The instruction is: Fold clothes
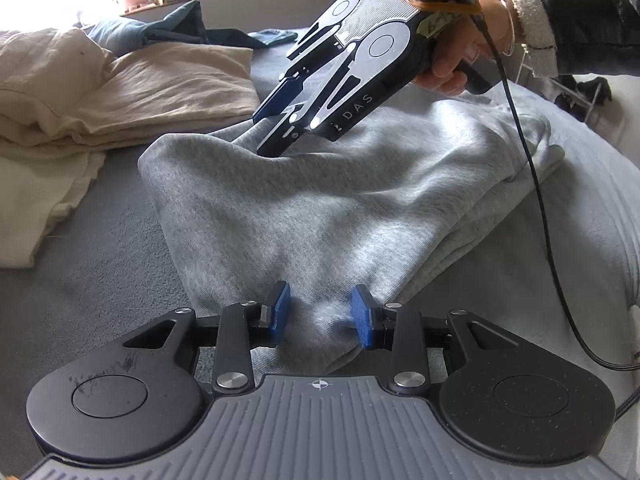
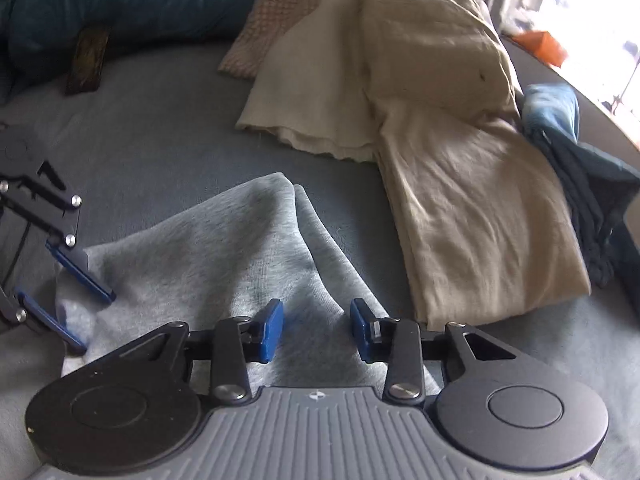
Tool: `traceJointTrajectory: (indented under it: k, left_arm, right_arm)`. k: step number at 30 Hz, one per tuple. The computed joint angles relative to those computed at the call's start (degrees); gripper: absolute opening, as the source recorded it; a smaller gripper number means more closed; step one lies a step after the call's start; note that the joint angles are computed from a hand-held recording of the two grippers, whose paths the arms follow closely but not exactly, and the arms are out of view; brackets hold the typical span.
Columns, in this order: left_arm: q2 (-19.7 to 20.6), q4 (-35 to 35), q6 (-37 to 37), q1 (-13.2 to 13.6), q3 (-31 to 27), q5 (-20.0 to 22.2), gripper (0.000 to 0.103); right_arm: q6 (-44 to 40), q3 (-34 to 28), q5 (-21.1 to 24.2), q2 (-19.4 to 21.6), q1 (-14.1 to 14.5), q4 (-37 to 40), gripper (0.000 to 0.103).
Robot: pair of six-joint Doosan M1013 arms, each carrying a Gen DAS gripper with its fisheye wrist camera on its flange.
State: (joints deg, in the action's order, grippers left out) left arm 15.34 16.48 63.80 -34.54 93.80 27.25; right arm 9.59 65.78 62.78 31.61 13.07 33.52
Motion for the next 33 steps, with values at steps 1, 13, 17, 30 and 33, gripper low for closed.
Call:
traceJointTrajectory:
  k: [1,13,17,30,33]
  left_arm:
    - [-0.1,1.1,-0.9,-0.1,0.4,-0.7,0.034]
    - [-0.4,5.0,-5.2,-0.4,1.1,-2.0,0.034]
    - [-0.2,7.3,-6.7,-0.9,0.8,-0.9,0.035]
    - [0.0,9.3,-8.9,-1.3,0.4,0.4,0.036]
    - [0.0,10.1,-9.3,-1.5,0.4,0.6,0.036]
  right_arm:
    - [0.4,-0.3,0.4,0.1,0.1,-0.8,0.039]
    - [-2.3,4.1,-9.3,-3.1,0.5,-1.4,0.004]
    - [-2.7,6.7,-16.6,-3.3,1.2,-2.9,0.002]
    - [9.8,-2.7,4.8,1.3,-3.5,12.6,0.001]
    - [9.9,-1.8,3.7,1.4,-1.0,7.2,0.001]
